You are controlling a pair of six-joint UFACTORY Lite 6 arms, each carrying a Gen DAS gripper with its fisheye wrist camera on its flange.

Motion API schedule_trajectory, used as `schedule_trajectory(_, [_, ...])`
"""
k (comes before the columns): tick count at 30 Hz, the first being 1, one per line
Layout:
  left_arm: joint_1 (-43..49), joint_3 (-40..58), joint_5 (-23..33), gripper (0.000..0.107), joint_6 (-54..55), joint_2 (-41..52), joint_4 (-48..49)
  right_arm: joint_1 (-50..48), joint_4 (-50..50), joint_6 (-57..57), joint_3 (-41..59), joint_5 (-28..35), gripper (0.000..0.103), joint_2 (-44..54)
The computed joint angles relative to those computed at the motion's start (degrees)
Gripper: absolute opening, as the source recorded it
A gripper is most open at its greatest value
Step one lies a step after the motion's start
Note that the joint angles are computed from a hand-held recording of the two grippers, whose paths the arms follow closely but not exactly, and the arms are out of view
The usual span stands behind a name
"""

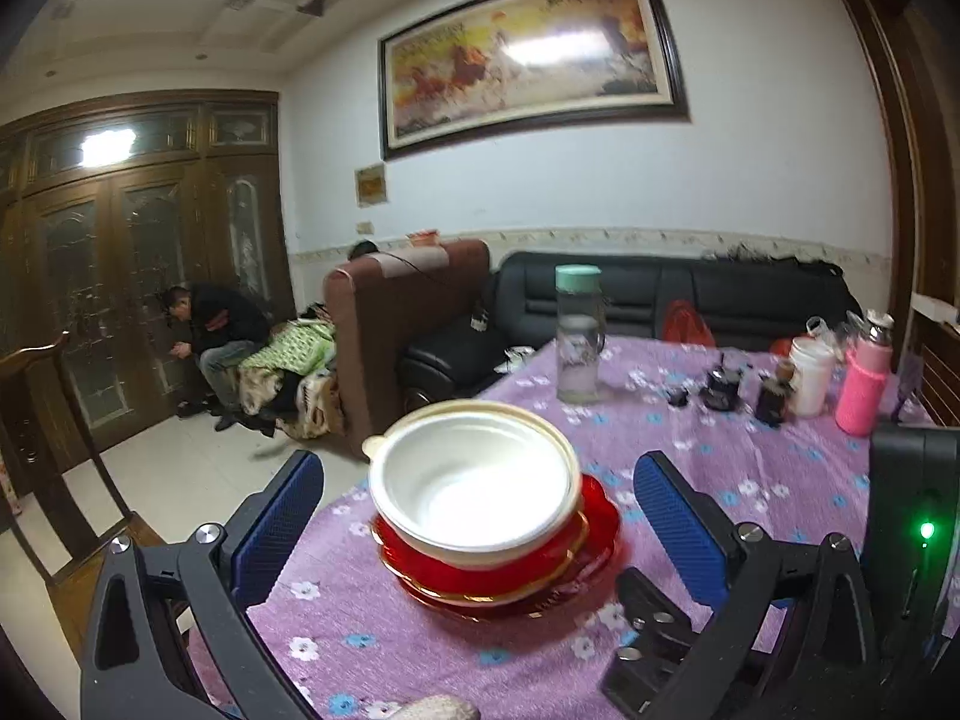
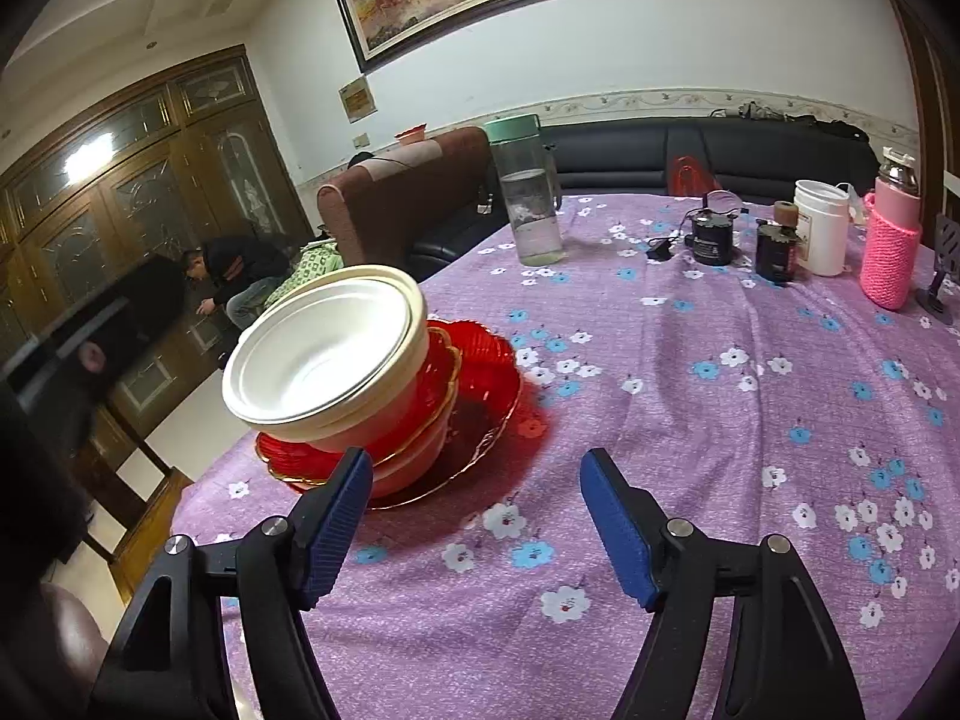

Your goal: Organize plates and bowls

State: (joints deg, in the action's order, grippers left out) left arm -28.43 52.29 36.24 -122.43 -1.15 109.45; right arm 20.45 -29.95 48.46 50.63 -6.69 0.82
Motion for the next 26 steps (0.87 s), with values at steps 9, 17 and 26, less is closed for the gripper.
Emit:
schedule_trajectory(9, [4.8, 4.0, -12.0, 0.103, 4.6, 3.5, -5.4, 0.5, 4.3, -4.8, -0.1, 0.0, 0.078, 1.0])
schedule_trajectory(17, [9.1, 5.7, -16.2, 0.103, 5.7, 5.8, -7.3, 3.4, 15.7, -16.5, 2.3, 1.3, 0.078, 3.9])
schedule_trajectory(26, [11.8, 7.5, -17.7, 0.103, 7.5, 8.0, -8.9, 4.9, 18.0, -18.5, 5.5, 2.5, 0.078, 7.5])
